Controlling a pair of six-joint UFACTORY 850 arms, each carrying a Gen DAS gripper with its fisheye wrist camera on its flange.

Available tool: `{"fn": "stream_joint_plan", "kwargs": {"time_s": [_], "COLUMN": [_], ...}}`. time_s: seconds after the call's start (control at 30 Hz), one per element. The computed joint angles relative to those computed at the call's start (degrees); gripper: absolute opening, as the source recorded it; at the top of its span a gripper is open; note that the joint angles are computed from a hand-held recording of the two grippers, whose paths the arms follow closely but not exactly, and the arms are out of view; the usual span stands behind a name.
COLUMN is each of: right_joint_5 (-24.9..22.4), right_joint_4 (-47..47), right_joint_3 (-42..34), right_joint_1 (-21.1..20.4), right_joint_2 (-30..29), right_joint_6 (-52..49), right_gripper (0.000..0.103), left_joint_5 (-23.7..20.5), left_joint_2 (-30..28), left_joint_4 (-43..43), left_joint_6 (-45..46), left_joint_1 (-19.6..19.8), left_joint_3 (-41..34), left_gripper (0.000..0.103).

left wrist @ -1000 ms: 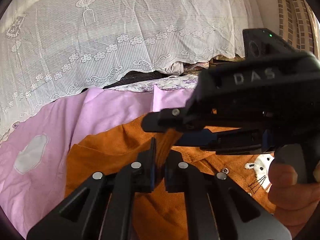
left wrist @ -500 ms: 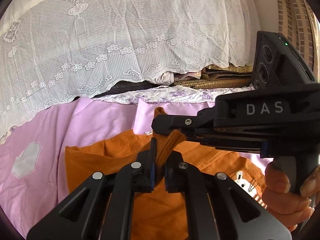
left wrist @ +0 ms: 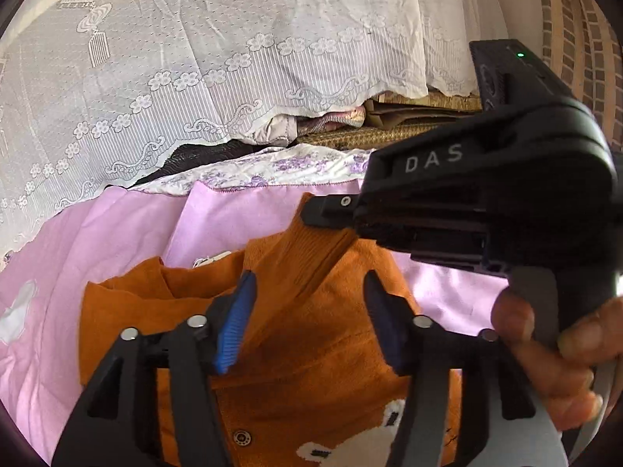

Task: Fold small clothes
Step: 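Fold the sleeve with the left tool across the body toward the right tool, then open the left tool and release the sleeve on the cardigan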

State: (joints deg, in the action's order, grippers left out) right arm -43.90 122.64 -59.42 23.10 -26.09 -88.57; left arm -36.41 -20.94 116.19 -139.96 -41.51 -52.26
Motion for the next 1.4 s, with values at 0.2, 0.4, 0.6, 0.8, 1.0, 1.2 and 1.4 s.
{"fn": "stream_joint_plan", "kwargs": {"time_s": [0.2,0.4,0.6,0.8,1.0,1.2,1.4], "right_joint_5": [1.9,11.4,14.8,12.1,15.0,19.0,11.0], "right_joint_4": [-2.4,1.5,9.8,-0.6,-8.4,1.2,1.8], "right_joint_3": [-1.8,-0.8,1.1,-1.3,-4.0,-1.5,-1.3], "right_joint_1": [-0.5,1.0,2.4,4.9,3.3,4.8,4.4], "right_joint_2": [-3.2,-2.0,-0.3,-0.7,-5.3,-2.0,-2.0], "right_joint_6": [5.1,1.4,-7.9,-6.9,2.7,-5.7,-7.6], "right_gripper": [0.006,0.008,0.008,0.008,0.0,0.005,0.017], "left_joint_5": [-2.9,3.0,9.2,5.1,7.5,4.0,4.8], "left_joint_2": [7.5,13.9,9.1,6.1,5.3,11.2,10.0], "left_joint_4": [-0.4,-1.3,-7.8,-23.1,-27.2,-18.4,-13.3], "left_joint_6": [-3.1,-12.1,-8.4,7.2,9.6,-2.4,-2.2], "left_joint_1": [2.5,12.5,17.0,15.8,17.8,17.7,17.3], "left_joint_3": [9.4,15.7,13.4,10.3,10.2,14.4,11.6], "left_gripper": [0.088,0.091,0.091,0.098,0.099,0.099,0.099]}}
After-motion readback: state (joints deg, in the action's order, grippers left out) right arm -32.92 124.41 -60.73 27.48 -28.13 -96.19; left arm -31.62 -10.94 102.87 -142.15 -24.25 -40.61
